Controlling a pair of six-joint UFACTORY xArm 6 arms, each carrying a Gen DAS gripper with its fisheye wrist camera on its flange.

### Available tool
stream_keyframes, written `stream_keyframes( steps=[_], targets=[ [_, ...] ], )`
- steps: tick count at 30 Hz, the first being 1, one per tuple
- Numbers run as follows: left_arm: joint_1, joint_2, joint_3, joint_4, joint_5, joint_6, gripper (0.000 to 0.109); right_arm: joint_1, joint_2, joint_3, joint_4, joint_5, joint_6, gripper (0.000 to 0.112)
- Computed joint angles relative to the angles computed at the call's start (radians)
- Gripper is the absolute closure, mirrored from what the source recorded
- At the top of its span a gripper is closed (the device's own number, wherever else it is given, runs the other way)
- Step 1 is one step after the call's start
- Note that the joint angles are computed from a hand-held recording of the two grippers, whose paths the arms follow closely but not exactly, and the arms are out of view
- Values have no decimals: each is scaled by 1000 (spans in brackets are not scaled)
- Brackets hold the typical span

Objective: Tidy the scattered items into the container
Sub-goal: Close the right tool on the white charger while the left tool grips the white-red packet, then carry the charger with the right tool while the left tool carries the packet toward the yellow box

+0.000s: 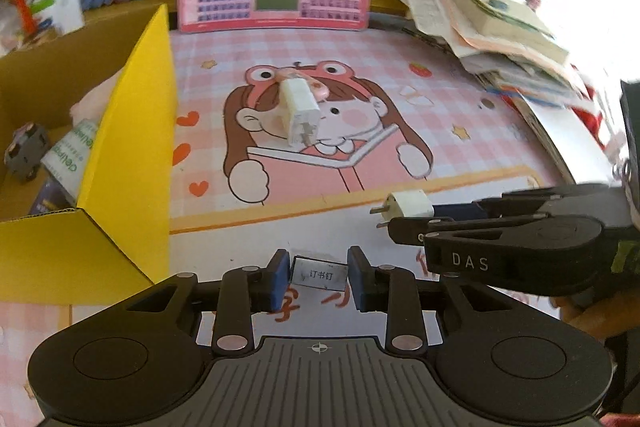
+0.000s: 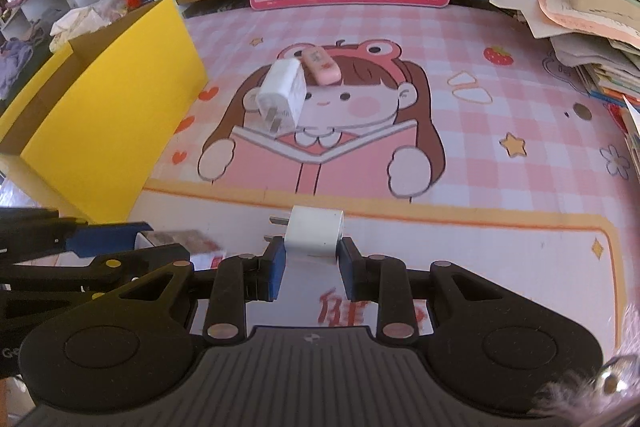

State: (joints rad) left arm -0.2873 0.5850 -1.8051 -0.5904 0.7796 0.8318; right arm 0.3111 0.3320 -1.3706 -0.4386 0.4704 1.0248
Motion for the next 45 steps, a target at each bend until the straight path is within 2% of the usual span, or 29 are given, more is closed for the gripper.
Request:
stream_keyframes(
  steps=[4,9,11,14,17,22,30,36,45],
  targets=[
    [8,-6,32,61,25,-19,77,15,-26,34,-9,6,26,85],
    [-13,-20,84,118,-52,-14,61,20,-41,56,-1,11,36,85],
    [-21,-21,91,117,-70,-5,61,21,-42,60,-1,5,31,85],
    [-32,-15,92,131,-81,-7,64,19,-39,63,0,-7,24,85],
    [-35,-12,93,124,-100,-4,79,17,-37,67,0,-18,22,85],
    [-15,13,30,109,-11,-52,80,18,-37,69,-2,-18,29,85],
    [28,5,-23,28,125,-32,80,38,-48,64,-21,10,67,85],
    [72,-34,14,-26,164,4,80,74,-62,51,-48,59,101,85],
    [154,-122,119,-138,165,157,80,163,-60,-17,-134,187,204,85]
  ],
)
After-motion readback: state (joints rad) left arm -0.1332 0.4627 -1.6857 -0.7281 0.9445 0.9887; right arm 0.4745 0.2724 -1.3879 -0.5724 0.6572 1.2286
